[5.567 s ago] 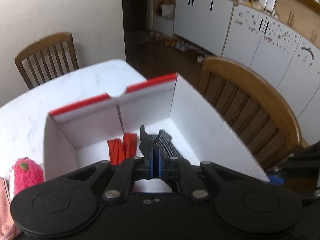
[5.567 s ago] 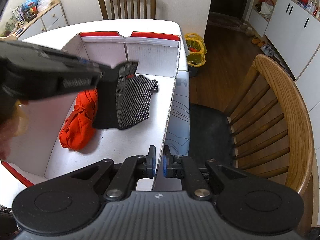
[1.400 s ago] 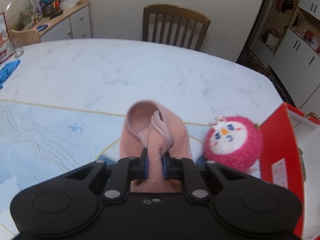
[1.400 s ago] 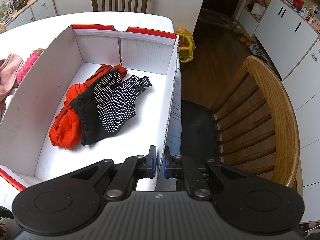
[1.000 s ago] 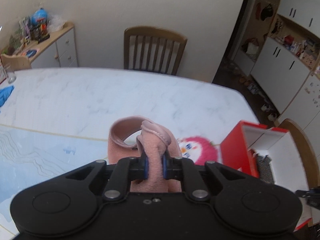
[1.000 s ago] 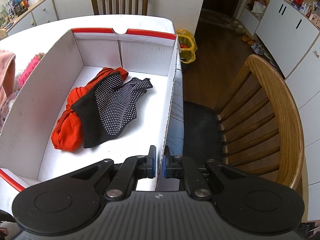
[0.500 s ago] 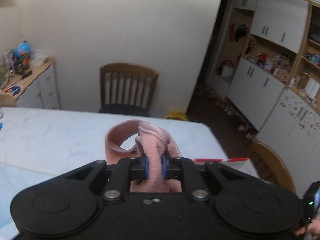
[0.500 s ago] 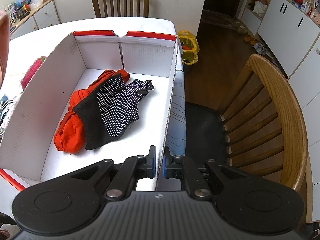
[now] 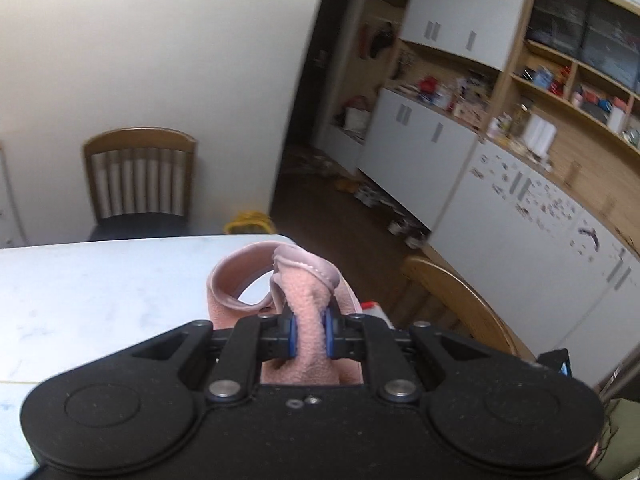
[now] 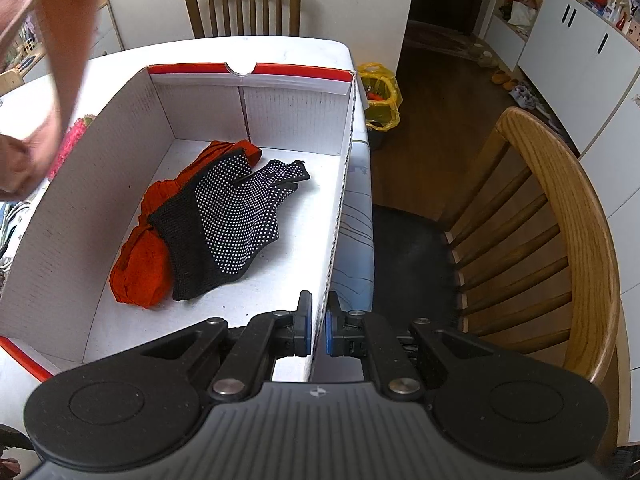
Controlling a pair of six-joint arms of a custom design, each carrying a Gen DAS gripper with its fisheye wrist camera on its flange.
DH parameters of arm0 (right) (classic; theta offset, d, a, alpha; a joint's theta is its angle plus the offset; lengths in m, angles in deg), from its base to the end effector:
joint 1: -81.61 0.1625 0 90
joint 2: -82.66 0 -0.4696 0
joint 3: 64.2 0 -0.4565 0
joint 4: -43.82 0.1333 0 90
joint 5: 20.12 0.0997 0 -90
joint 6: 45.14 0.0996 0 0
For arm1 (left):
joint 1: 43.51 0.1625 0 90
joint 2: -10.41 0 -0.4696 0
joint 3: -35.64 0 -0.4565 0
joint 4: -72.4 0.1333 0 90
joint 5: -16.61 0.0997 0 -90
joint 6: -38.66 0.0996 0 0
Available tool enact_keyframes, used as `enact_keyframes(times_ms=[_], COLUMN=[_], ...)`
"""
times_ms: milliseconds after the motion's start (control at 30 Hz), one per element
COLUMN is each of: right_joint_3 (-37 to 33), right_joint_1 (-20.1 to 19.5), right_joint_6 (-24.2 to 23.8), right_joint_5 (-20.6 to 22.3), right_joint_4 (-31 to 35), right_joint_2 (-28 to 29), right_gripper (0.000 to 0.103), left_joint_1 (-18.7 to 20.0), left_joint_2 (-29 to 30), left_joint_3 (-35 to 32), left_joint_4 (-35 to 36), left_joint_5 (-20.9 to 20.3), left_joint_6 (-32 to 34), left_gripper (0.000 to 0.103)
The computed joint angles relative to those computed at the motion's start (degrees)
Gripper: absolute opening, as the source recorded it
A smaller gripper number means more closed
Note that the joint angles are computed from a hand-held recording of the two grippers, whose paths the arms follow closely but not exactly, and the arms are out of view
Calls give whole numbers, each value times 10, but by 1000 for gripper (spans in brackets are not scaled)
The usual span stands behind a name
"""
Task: Organize objects
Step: 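Carry the pink cloth over the shoebox and lower it inside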
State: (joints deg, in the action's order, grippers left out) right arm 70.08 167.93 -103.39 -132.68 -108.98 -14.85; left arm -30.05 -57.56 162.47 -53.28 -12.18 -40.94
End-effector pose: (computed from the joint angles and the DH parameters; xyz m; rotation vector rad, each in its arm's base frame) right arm 0.0670 -0.4395 0.3159 1.0711 -2.3345 0.2452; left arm -0.4203 -0.3274 0.1238 0.2146 2.2761 -1.2173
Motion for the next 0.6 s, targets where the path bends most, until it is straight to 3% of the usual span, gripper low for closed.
enact_keyframes(times_ms=[233,600], right_joint_3=[-2,-6], right_joint_1=[-3,-7], right_joint_6=[0,5], right_joint_5=[6,12], right_joint_4=[6,15], right_joint_2=[-2,-3], right_gripper=[6,6], left_joint_1=[41,91], left_joint_2=[86,164], left_joint_3=[-25,-37], left_joint_4=[-161,-314], left_joint_5=[-37,-89], left_joint_6=[126,217], left_gripper=[10,10])
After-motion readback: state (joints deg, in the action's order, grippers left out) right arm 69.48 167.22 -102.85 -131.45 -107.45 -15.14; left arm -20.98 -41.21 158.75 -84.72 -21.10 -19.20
